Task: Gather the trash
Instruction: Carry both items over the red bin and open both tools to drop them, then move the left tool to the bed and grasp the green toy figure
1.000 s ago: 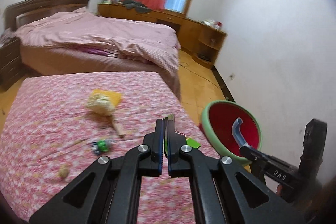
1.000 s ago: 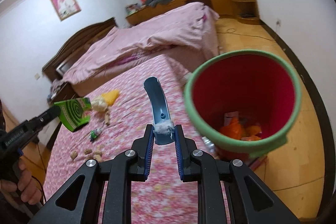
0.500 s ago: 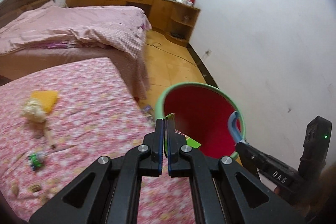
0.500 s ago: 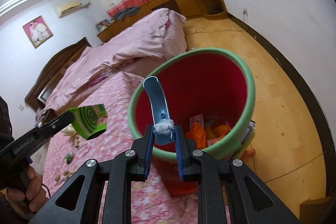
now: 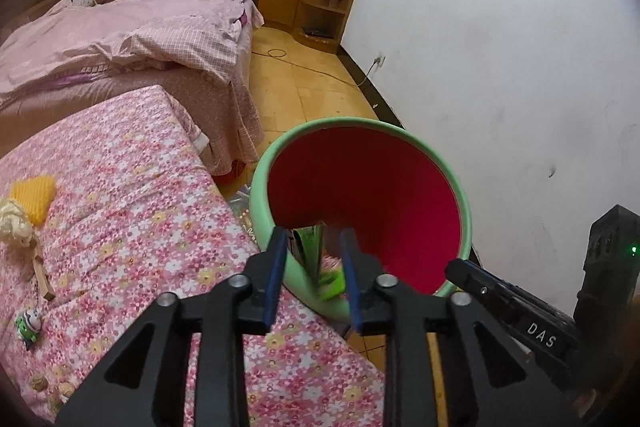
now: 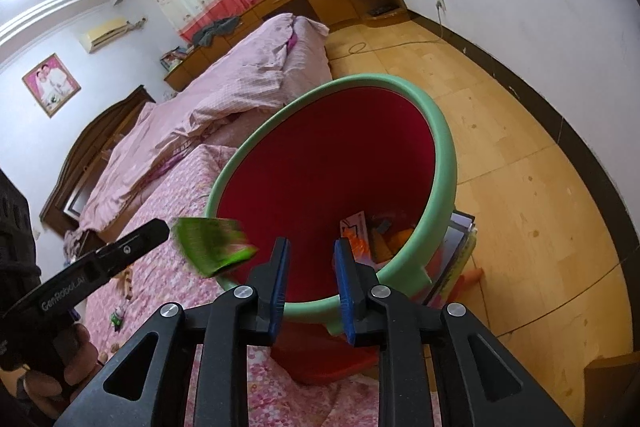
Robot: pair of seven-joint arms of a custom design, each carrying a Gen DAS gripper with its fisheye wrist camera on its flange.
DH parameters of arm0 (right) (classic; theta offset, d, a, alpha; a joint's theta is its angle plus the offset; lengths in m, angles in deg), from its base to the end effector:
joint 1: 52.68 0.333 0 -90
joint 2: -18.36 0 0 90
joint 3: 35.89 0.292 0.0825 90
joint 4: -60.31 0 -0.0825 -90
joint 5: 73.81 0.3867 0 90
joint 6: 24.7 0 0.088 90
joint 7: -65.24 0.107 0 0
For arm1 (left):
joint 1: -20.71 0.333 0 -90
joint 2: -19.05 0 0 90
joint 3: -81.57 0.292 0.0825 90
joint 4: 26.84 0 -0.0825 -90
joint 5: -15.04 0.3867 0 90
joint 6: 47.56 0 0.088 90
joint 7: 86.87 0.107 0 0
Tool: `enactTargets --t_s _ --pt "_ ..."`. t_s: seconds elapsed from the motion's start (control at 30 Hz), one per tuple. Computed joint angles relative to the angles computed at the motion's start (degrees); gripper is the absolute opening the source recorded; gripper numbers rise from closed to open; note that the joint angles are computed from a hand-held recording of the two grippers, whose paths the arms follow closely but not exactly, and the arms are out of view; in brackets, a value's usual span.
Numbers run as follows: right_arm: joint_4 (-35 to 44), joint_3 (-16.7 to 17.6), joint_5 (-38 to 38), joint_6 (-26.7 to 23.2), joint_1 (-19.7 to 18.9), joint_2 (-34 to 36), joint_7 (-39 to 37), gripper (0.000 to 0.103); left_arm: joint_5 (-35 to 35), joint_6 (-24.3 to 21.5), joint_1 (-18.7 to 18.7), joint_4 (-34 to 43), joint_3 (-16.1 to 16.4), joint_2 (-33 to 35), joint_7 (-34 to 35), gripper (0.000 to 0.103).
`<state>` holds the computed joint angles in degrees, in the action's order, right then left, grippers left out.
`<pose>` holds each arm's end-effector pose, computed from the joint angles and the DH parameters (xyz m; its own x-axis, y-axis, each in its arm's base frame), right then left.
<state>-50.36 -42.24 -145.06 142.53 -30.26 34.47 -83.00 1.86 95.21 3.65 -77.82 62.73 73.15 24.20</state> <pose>0.5882 0.2346 0.3663 -0.4059 -0.7764 -0.4820 -0.4857 0.6301 -0.6059 0.7252 -0.3684 0.4040 -0.6479 -0.7222 0.2421 -0.6471 0.3543 -0.6750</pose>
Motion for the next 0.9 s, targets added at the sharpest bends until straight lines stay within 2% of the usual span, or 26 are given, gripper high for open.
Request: enactTargets --t_s 0.2,0.33,0.57,0.9 --pt "0.0 0.4 -1.3 -0.9 0.2 -0.5 1.2 0.024 -0.8 3.8 1.8 -7.8 -0.4 -4.5 0.8 0.033" --pt "0.5 1.0 0.2 -1.5 0.2 -0.2 0.5 0.024 0.5 8.2 2.4 -14.9 1.0 -8.6 -0.2 0.033" --pt "2.0 0.9 1.1 -1.9 1.4 0.6 -1.3 0.026 -0.8 11.9 6.1 -24.4 -0.1 -14.3 -0.6 0.033" --pt "4.3 0.7 2.0 -1.8 2.4 1.9 -2.8 0.031 0.9 13.5 8.5 -27.0 2.8 -16.1 -5.0 0.033"
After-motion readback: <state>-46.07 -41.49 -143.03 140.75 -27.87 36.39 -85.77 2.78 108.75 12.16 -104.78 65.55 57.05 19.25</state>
